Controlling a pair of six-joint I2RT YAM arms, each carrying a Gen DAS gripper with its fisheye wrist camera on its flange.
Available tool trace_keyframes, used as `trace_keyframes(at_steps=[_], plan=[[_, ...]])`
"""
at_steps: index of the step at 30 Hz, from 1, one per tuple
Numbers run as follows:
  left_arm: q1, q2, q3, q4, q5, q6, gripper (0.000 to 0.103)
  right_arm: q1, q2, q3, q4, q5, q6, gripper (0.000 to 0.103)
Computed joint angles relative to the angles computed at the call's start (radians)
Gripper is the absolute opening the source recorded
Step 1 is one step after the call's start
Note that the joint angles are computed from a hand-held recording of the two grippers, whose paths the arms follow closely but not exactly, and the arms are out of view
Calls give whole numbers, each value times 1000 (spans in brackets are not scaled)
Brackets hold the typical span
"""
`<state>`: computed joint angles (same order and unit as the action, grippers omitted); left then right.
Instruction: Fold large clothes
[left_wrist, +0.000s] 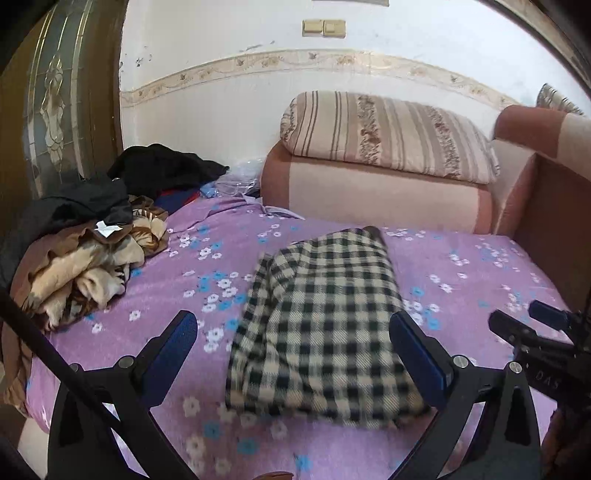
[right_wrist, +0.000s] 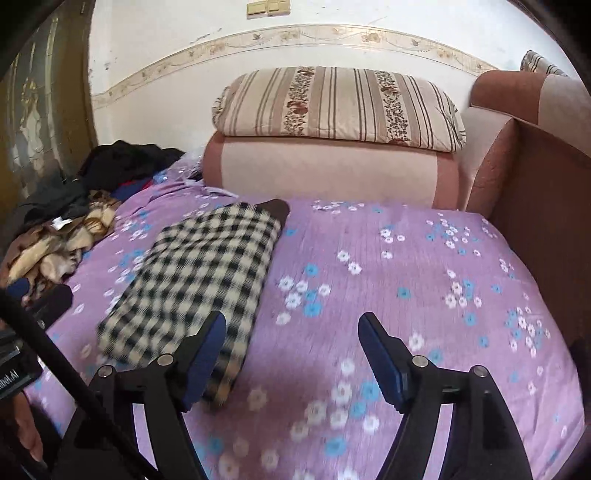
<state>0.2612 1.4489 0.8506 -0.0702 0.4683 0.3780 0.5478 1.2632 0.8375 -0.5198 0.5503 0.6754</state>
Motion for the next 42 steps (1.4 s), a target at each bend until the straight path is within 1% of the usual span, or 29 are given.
trace_keyframes(at_steps=[2,4,5,6,9,10,13,16,19,22,24,32,42], plan=[[-23,55,14,38,-33,-15,103,-31,38,-19,60,-4,-1,79],[-30,102,-8,106,-63,-33,103,-49,52,-83,121,-9,38,79],[-32,135,-15,132,-78,-38,103,-61,60,-101,132,-21,48,79],[-35,175,-7,130,-89,-35,103,-80,78,-117,137,-46,57,79],[-58,270,55,42,-125,2,103,-139,93,-144,166,-139,68,79],[-64,292,70,28,-133,13,103,-149,92,-152,181,-153,66,79],[-71,309,72,36,-149,8,103,-152,122,-145,195,-159,58,79],[-70,341,111,-27,-132,15,103,-142,172,-121,205,-172,51,79],[-78,365,130,-75,-147,41,103,-107,215,-96,195,-149,40,79],[-90,371,125,-88,-168,51,103,-78,252,-75,187,-127,28,80],[-95,364,110,-76,-178,55,103,-67,267,-68,186,-126,22,80],[-93,333,71,-53,-176,70,103,-53,275,-62,171,-109,22,82],[-88,324,55,-45,-179,90,103,-15,301,-43,146,-52,29,82]])
